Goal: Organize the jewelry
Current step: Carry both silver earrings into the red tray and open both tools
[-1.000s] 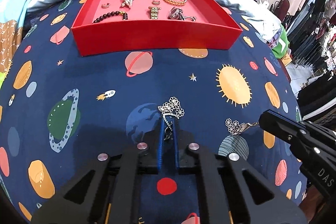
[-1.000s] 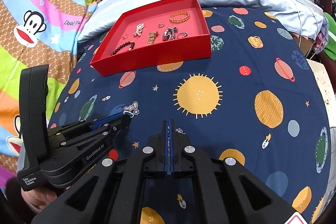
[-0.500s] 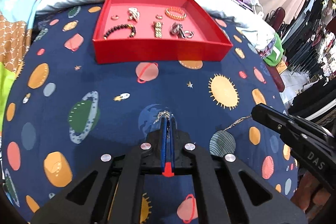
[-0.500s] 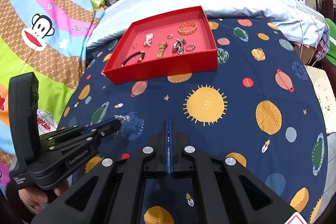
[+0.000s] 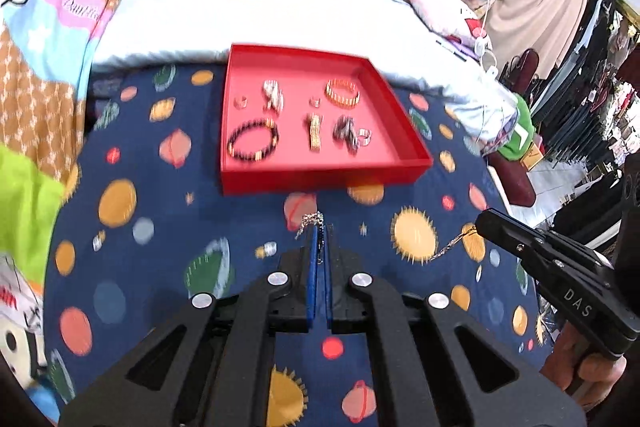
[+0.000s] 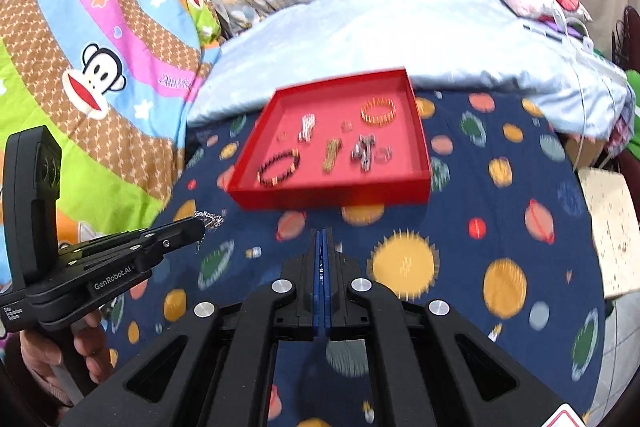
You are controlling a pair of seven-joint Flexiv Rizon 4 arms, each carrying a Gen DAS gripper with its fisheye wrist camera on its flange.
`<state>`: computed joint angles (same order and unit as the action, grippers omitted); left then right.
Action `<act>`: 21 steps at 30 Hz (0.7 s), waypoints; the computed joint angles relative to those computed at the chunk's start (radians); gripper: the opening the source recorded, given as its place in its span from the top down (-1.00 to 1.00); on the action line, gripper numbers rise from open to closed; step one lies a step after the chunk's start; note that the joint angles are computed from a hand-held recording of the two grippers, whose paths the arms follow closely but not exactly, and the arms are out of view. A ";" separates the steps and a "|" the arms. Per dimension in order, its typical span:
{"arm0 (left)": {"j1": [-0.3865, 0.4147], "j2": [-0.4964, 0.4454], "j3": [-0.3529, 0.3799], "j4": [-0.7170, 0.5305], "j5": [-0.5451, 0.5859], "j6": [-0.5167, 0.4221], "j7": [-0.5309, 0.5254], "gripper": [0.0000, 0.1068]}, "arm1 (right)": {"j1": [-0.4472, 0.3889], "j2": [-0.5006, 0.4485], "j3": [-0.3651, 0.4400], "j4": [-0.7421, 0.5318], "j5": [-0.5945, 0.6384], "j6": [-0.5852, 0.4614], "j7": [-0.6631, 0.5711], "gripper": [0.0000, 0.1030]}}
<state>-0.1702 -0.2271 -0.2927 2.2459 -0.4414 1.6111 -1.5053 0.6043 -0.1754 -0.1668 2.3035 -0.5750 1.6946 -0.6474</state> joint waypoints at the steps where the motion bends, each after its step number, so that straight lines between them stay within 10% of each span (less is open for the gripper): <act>1: 0.002 -0.005 0.004 -0.017 0.003 -0.005 0.003 0.97 | 0.014 -0.005 -0.022 -0.010 -0.013 0.000 0.002 0.99; 12: -0.065 -0.186 0.173 -0.355 0.129 -0.116 -0.039 0.97 | -0.286 -0.244 0.325 -0.420 0.189 -0.169 -0.273 0.99; 21: -0.063 -0.394 0.233 -0.674 0.192 -0.228 -0.090 0.97 | -0.313 -0.443 0.387 -0.721 0.337 -0.329 -0.432 0.98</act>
